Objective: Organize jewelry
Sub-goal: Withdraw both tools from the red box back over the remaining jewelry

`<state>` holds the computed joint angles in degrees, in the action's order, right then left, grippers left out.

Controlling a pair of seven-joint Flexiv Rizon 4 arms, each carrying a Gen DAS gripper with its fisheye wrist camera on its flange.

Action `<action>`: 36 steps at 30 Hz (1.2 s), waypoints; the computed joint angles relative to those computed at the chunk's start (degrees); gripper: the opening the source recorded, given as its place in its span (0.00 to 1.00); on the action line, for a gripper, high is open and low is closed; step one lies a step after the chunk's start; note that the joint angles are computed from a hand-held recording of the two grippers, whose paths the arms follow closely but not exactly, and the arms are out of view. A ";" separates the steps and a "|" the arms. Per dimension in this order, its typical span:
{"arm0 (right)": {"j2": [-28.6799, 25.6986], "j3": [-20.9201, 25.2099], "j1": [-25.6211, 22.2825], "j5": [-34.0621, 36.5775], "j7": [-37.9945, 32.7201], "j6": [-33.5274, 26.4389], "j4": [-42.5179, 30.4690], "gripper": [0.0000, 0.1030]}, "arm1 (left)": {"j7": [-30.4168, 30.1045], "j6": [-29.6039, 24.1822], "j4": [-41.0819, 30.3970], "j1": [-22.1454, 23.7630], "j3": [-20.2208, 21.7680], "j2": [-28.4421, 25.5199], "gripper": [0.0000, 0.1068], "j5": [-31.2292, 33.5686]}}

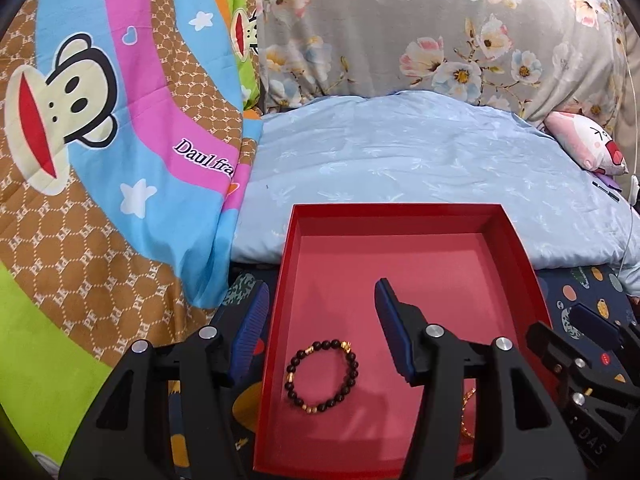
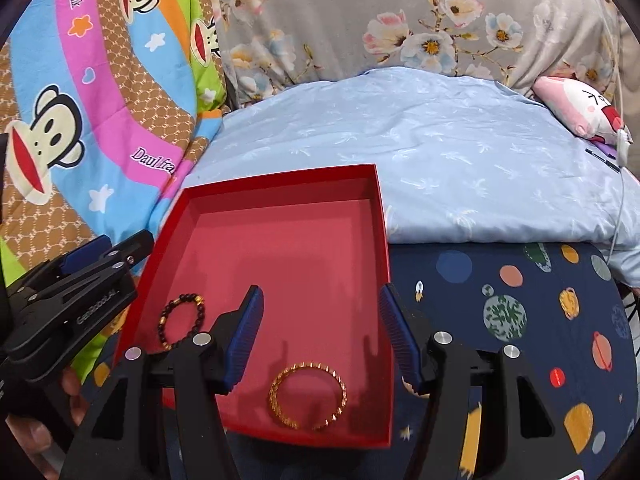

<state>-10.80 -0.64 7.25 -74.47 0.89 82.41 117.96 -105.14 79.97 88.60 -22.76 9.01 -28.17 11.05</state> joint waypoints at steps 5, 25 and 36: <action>4.36 1.70 -0.87 -3.06 3.69 -0.31 3.92 0.61 | -1.25 0.44 4.27 -0.34 0.48 3.60 0.51 1.09; 22.12 12.95 -2.01 8.94 4.24 -2.93 26.33 0.61 | -8.58 4.86 30.82 5.68 -4.80 22.46 0.61 8.91; 26.45 17.75 0.48 22.27 -0.25 -6.32 33.44 0.61 | -7.88 6.92 42.24 9.13 -9.46 27.05 0.61 7.69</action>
<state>15.66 17.11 7.73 -52.20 0.64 76.09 151.40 -113.02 86.89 130.84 -13.63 -0.45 -1.13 18.74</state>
